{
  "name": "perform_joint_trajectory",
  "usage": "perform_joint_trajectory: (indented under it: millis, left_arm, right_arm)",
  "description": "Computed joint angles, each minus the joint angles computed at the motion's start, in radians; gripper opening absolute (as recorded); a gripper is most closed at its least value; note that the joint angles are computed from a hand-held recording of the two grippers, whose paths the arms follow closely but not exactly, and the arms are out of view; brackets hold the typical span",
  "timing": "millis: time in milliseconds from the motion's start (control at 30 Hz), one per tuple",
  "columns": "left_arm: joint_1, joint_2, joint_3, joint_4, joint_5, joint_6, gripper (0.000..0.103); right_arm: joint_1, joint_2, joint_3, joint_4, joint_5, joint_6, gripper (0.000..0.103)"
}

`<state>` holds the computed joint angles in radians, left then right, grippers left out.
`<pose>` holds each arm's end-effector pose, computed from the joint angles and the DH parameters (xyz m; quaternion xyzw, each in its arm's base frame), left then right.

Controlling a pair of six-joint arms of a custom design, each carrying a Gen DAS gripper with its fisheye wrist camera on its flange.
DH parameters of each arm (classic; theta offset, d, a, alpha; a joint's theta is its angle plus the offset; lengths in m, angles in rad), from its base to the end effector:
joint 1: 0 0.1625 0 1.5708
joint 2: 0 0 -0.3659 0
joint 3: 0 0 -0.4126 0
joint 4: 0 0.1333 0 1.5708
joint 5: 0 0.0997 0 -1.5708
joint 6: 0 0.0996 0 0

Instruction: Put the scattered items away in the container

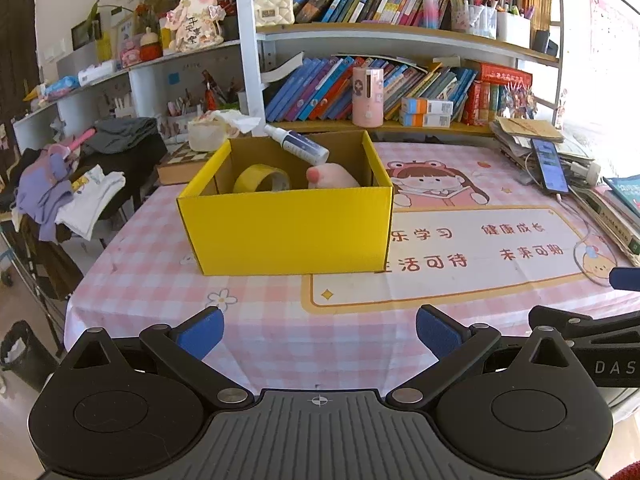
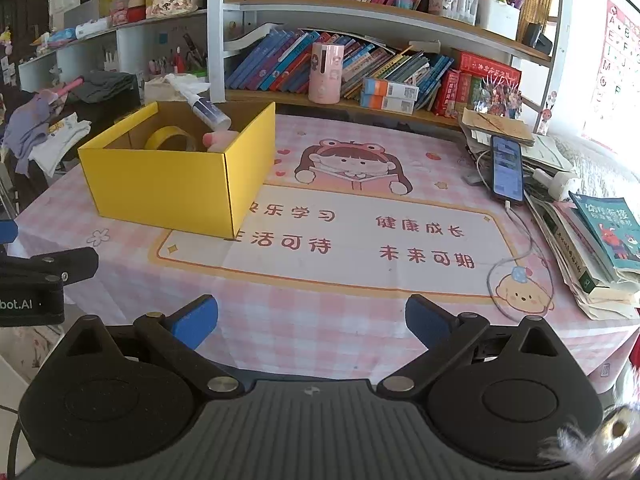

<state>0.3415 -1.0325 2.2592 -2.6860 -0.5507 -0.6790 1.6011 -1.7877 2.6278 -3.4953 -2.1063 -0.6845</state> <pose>-0.3227 -0.3463 0.0254 0.2629 0.8312 -0.3696 0.3216 0.0921 -0.3163 0.2607 0.1611 -0.8216 0.3984 0.3745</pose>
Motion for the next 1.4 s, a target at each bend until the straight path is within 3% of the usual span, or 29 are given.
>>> perform_joint_trajectory:
  millis: [300, 1400]
  left_arm:
    - [0.012, 0.006, -0.010, 0.007, -0.040, 0.008, 0.103]
    - [0.041, 0.023, -0.031, -0.004, -0.067, 0.045, 0.103]
  right_arm:
    - [-0.003, -0.001, -0.009, 0.038, -0.028, 0.015, 0.103]
    - [-0.001, 0.016, -0.025, 0.064, -0.038, 0.040, 0.103]
